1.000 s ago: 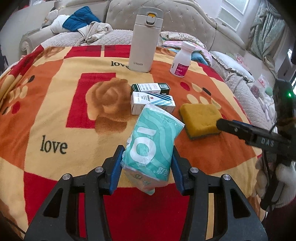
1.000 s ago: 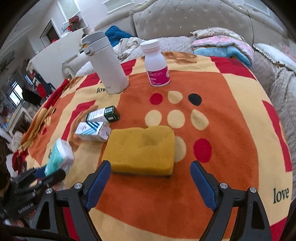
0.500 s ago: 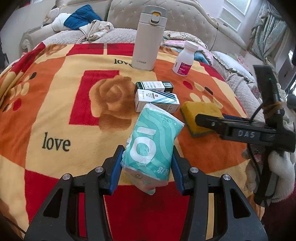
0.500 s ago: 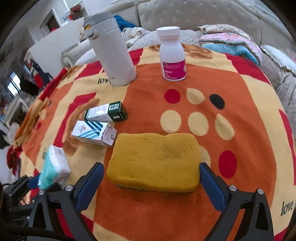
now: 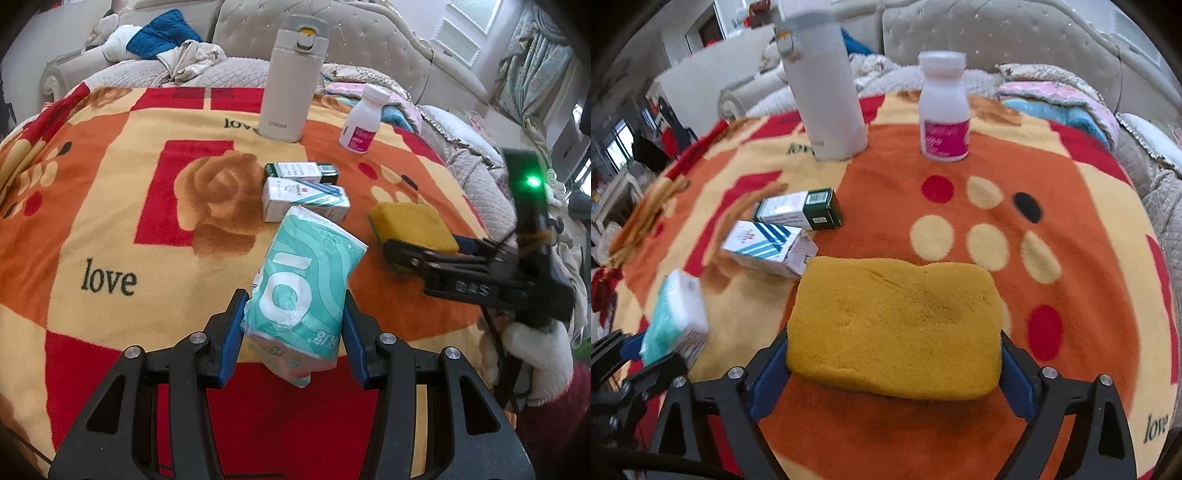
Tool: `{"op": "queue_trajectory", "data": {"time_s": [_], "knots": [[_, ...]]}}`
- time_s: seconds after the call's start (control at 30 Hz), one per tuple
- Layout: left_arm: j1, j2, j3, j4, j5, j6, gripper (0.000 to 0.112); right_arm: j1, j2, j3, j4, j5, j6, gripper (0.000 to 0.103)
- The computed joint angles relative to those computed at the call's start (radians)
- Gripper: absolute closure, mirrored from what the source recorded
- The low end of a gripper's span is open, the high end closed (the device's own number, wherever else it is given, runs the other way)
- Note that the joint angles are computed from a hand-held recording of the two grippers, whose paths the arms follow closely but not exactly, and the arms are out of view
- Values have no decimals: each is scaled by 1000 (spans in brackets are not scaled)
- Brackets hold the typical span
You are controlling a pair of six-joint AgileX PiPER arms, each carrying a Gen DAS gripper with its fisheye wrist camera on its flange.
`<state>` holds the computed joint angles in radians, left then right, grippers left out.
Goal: Collect trash
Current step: 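Carry the tissue pack and sponge over the black bin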
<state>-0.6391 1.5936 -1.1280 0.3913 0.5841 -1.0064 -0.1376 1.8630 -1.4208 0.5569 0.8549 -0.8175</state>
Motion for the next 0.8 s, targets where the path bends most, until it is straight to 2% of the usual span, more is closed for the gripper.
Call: {"op": "queue_trajectory", "data": {"time_s": [0.13, 0.37, 0.57, 0.8], "knots": [[-37, 8, -22, 32, 15, -46, 66, -93, -78, 59, 79, 47, -99, 8], [-142, 58, -95, 73, 65, -106, 66, -225, -172, 159, 97, 86, -199, 8], [-224, 128, -194, 79, 113, -108, 66, -363, -209, 206, 119, 141, -290, 8], [-310, 243, -368, 69, 177, -74, 66, -555, -205, 188, 134, 212, -383, 7]]}}
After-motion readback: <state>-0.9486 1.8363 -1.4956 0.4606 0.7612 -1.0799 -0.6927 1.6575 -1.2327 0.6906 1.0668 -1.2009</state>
